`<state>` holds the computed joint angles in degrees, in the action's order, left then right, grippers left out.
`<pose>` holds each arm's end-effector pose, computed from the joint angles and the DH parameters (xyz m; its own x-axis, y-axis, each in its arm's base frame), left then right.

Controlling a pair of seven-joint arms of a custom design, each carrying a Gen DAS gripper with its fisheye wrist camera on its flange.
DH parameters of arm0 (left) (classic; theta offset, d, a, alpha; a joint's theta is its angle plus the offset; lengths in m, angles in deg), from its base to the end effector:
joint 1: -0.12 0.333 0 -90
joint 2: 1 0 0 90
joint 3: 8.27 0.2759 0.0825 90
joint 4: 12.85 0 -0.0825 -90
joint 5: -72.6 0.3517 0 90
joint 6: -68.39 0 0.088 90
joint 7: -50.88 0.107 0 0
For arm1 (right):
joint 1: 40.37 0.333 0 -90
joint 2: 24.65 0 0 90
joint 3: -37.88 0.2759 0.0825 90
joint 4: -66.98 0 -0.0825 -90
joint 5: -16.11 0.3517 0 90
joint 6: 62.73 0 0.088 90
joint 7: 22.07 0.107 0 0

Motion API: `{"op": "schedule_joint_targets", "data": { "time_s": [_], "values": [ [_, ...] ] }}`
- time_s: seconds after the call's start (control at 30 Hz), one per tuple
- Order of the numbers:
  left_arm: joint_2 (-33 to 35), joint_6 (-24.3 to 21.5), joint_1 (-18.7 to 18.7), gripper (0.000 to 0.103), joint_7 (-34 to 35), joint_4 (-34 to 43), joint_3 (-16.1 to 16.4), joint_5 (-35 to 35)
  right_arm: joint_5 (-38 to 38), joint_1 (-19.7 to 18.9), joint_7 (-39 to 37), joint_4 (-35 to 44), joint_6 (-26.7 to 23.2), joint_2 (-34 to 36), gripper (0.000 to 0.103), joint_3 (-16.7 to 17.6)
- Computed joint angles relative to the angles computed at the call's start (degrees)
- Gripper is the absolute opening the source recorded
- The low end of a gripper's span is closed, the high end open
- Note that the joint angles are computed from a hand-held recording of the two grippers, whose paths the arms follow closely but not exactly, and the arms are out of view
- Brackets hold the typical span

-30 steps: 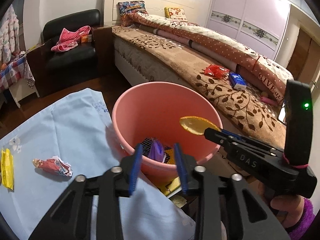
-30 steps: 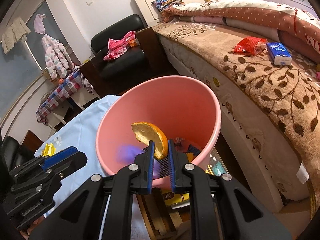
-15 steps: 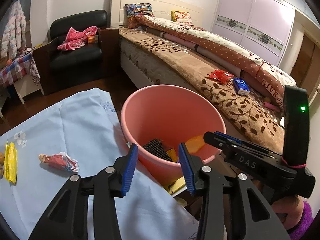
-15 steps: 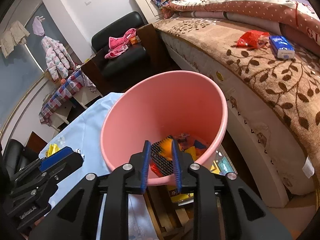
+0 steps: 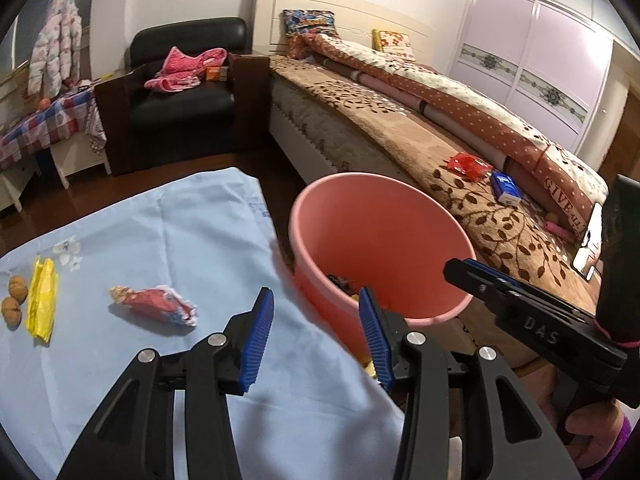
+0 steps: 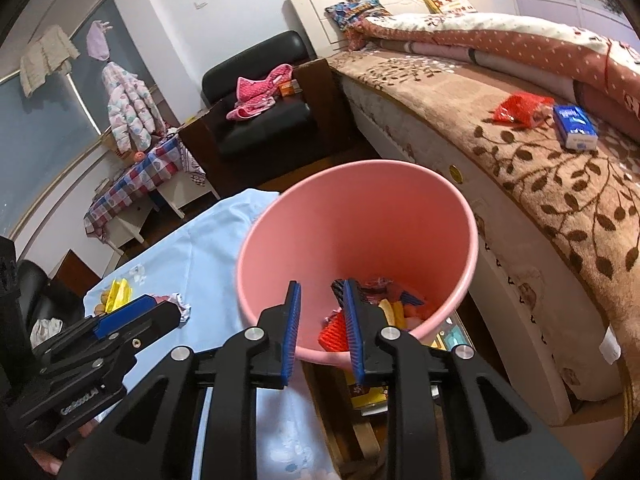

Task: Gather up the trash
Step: 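Move both tools back over the table toward the yellow bag and wrapper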

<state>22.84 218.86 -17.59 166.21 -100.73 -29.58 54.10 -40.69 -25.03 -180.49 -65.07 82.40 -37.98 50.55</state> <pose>0.5554 -0.3860 0.4835 -0.7597 -0.6317 0.1540 -0.5411 0.4829 -0.6884 0.4262 0.2412 0.4595 -0.5119 -0.7828 -0.3538 -0.4390 0.5923 -0.6756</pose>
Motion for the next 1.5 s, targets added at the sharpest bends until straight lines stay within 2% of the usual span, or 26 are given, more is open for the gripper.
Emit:
{"op": "schedule_joint_targets", "data": {
  "time_s": [0.47,0.6,0.8,1.13,1.3,1.5],
  "values": [
    [-3.7,4.1,3.7,0.044,-0.6,-6.0,1.5,-1.5,-1.6,3.4,-4.8,8.8,0.1,6.9,0.022,-0.7],
    [-4.6,5.9,4.8,0.044,-0.1,-7.7,2.0,-1.8,-2.1,5.0,-6.2,11.9,0.2,9.7,0.022,-1.6],
    [-3.6,5.3,7.0,0.044,-1.5,-7.0,3.0,-2.6,-1.6,7.6,-10.4,17.3,2.4,15.0,0.022,-3.7],
    [-2.0,5.6,11.6,0.044,-1.0,-5.5,3.6,-5.8,6.2,10.8,-20.1,25.8,7.8,23.8,0.022,-7.9],
    [0.6,5.4,12.5,0.044,-3.3,-2.5,4.9,-4.3,12.4,12.4,-28.4,30.8,9.9,28.8,0.022,-9.6],
    [6.0,3.2,12.5,0.044,-8.7,4.4,6.8,0.4,20.8,13.6,-39.7,37.0,9.7,34.4,0.023,-10.7]
  ]
}}
